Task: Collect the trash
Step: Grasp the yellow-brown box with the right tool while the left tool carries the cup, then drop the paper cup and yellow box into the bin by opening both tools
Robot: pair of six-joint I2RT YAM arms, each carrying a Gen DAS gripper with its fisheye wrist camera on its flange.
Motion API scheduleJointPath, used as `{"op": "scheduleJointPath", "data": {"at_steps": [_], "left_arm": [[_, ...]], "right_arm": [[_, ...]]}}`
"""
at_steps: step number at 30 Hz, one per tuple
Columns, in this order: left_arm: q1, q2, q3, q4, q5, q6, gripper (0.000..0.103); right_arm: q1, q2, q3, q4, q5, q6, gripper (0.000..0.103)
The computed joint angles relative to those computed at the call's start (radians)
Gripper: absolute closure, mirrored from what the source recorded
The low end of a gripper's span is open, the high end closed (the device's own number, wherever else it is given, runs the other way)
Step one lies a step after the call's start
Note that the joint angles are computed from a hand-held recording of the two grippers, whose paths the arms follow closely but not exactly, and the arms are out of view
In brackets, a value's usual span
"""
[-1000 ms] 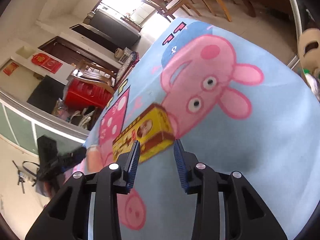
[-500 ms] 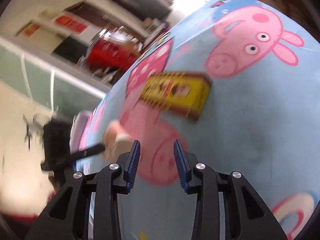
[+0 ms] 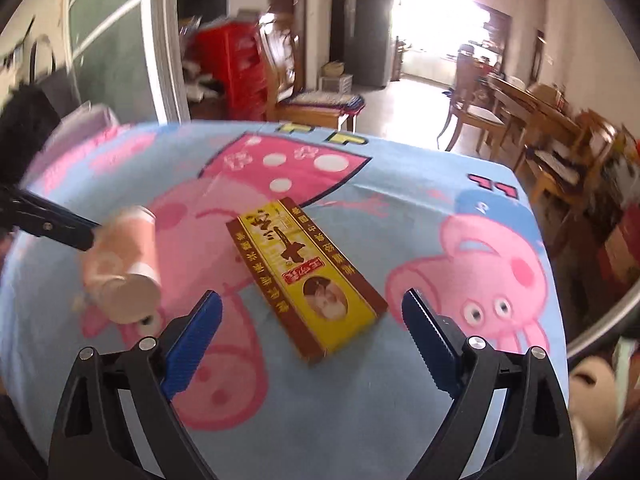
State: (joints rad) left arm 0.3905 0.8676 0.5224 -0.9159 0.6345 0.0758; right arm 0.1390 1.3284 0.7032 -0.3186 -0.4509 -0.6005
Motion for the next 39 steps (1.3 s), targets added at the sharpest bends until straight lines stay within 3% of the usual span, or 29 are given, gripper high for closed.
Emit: {"op": "scheduleJointPath", "data": {"at_steps": [1, 2, 4, 5, 6, 12, 15, 18, 21, 25, 31, 36, 39], "left_arm": [[0.001, 0.011, -0.006, 0.005, 0.005, -0.003, 0.069], [0.006, 0.028, -0.013, 0.007, 0.019, -0.003, 0.082], [0.018, 0.043, -0.028, 0.004, 0.061, 0.001, 0.083], [0.014, 0.024, -0.035, 0.004, 0.064, -0.010, 0.084], [0.003, -0.007, -0.036, -0.001, 0.062, -0.025, 0.087], [-0.099, -0.079, 0.002, 0.009, 0.083, -0.150, 0.100], [-0.225, -0.099, 0.025, 0.074, 0.029, -0.272, 0.100], [-0.346, -0.069, 0.046, 0.168, -0.008, -0.383, 0.100], [-0.479, 0.018, 0.091, 0.281, -0.042, -0.486, 0.100], [-0.697, 0.205, 0.220, 0.439, -0.119, -0.601, 0.100], [-0.963, 0.623, 0.579, 0.532, -0.230, -0.642, 0.100], [-1.084, 1.022, 1.023, 0.423, -0.285, -0.619, 0.100], [-1.127, 1.258, 1.322, 0.297, -0.318, -0.597, 0.100]], "right_arm": [[0.004, 0.026, 0.014, -0.007, 0.005, -0.011, 0.016], [0.007, 0.051, 0.025, -0.010, 0.013, -0.023, 0.016], [0.004, 0.083, 0.039, -0.021, 0.030, -0.044, 0.023], [0.003, 0.071, 0.028, -0.028, 0.040, -0.047, 0.035], [-0.011, 0.052, 0.011, -0.032, 0.025, -0.049, 0.038], [-0.144, -0.174, -0.097, -0.145, -0.121, -0.023, 0.043], [-0.350, -0.257, -0.116, -0.256, -0.214, -0.031, 0.044], [-0.594, -0.245, -0.082, -0.359, -0.323, -0.102, 0.045], [-0.816, -0.145, 0.016, -0.456, -0.398, -0.206, 0.045], [-0.994, 0.067, 0.199, -0.462, -0.407, -0.208, 0.045], [-1.133, 0.426, 0.517, -0.453, -0.346, -0.110, 0.045], [-1.138, 0.629, 0.694, -0.487, -0.307, -0.068, 0.045], [-1.108, 0.664, 0.717, -0.475, -0.291, -0.032, 0.045]]}}
